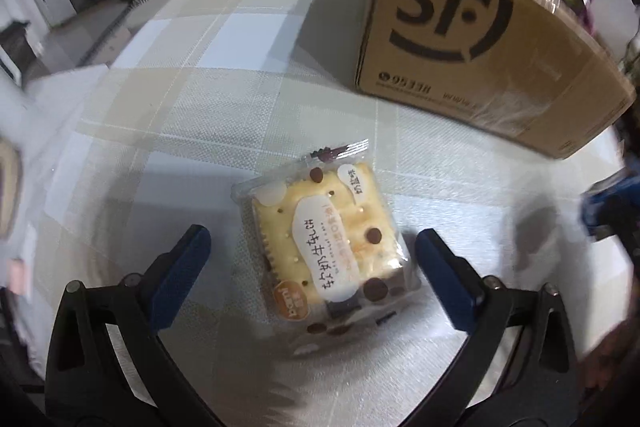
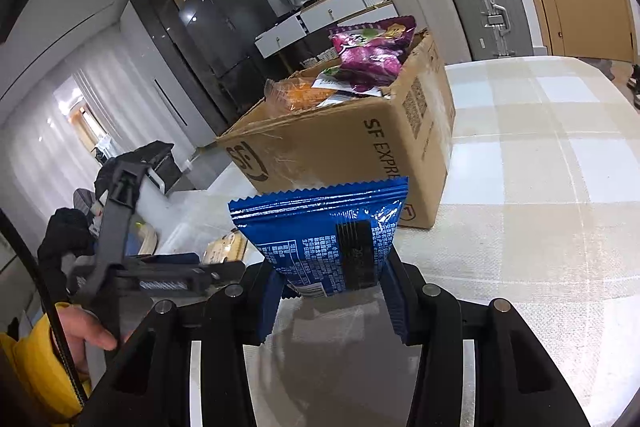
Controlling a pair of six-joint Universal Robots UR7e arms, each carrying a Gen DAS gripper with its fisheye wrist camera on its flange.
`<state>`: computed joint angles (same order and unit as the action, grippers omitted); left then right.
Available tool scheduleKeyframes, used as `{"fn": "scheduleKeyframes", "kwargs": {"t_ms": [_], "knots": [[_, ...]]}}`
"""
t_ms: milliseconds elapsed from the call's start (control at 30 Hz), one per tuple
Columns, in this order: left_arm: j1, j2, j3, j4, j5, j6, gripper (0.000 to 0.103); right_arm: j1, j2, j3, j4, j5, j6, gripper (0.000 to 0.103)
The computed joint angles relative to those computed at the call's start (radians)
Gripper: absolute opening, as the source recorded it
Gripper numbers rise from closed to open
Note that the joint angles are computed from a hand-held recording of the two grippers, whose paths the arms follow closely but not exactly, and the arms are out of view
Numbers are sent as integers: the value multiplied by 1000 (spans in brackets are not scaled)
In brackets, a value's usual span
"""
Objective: Organize snacks
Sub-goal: 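Grasp the square cracker pack with the left gripper, then lift and carry the cracker pack and blue bag over the box with both grippers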
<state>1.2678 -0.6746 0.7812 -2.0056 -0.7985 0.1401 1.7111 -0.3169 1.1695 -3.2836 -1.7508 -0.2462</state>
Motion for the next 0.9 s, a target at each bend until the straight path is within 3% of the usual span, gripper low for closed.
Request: {"fn": "scheduleKeyframes", "kwargs": {"t_ms": [100, 167, 233, 267, 467, 900], "knots": [[-1, -1, 5, -8, 1, -11, 101, -1, -7, 16, -22, 5, 11, 45], [0, -7, 13, -15, -2, -6, 94, -1, -12, 26, -38, 11, 12, 45], [-2, -29, 45, -50, -16, 28, 64, 0, -14, 34, -52, 14, 10, 45], [-3, -37, 54, -53, -24, 44, 62, 0, -15, 35, -53, 14, 10, 45], [11, -91, 99, -50, -110, 46, 60, 1, -11, 30, -58, -2, 4, 45], [-37, -268, 293, -226, -184, 150, 60, 3, -49, 106, -159, 18, 35, 45]]}}
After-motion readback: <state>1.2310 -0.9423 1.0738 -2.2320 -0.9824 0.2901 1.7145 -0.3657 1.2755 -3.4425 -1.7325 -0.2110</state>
